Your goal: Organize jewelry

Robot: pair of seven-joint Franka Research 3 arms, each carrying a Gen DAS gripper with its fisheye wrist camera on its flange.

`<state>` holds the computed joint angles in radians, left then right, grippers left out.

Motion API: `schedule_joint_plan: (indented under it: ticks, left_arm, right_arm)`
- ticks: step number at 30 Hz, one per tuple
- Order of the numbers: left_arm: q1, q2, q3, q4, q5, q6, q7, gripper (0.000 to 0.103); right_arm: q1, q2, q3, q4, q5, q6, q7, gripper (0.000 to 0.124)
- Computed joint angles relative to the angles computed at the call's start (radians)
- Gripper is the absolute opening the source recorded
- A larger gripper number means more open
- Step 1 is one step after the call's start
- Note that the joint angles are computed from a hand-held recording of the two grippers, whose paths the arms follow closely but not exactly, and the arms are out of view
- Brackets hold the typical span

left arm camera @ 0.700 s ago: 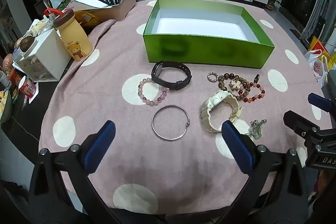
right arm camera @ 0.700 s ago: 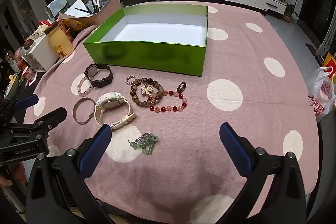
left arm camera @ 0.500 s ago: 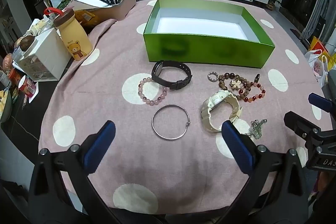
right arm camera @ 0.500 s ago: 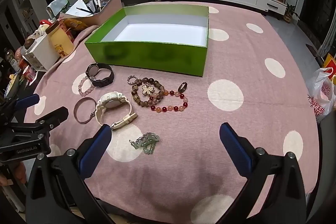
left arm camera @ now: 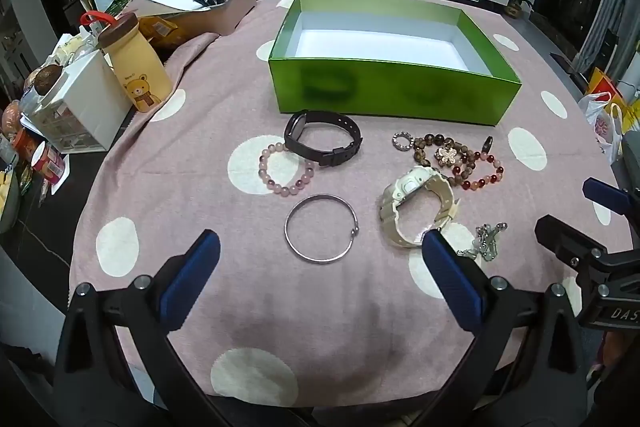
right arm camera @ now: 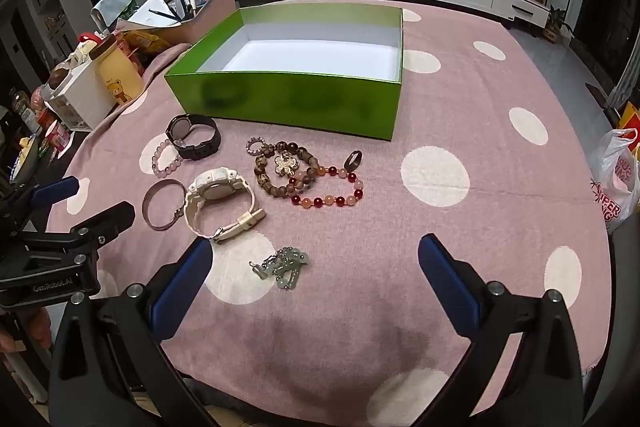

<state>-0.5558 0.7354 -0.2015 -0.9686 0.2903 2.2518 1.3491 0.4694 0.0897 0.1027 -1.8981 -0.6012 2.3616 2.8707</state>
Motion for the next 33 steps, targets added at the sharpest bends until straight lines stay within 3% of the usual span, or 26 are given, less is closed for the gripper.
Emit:
schedule_joint_plan:
  ticks: [33]
  left_arm:
    - [-0.002, 0.0, 0.0, -0.003, 0.002, 0.003, -0.001, 0.101]
  right_arm:
    - [0.008, 0.004, 0.0, 0.007, -0.003, 0.004, -0.004, 0.102]
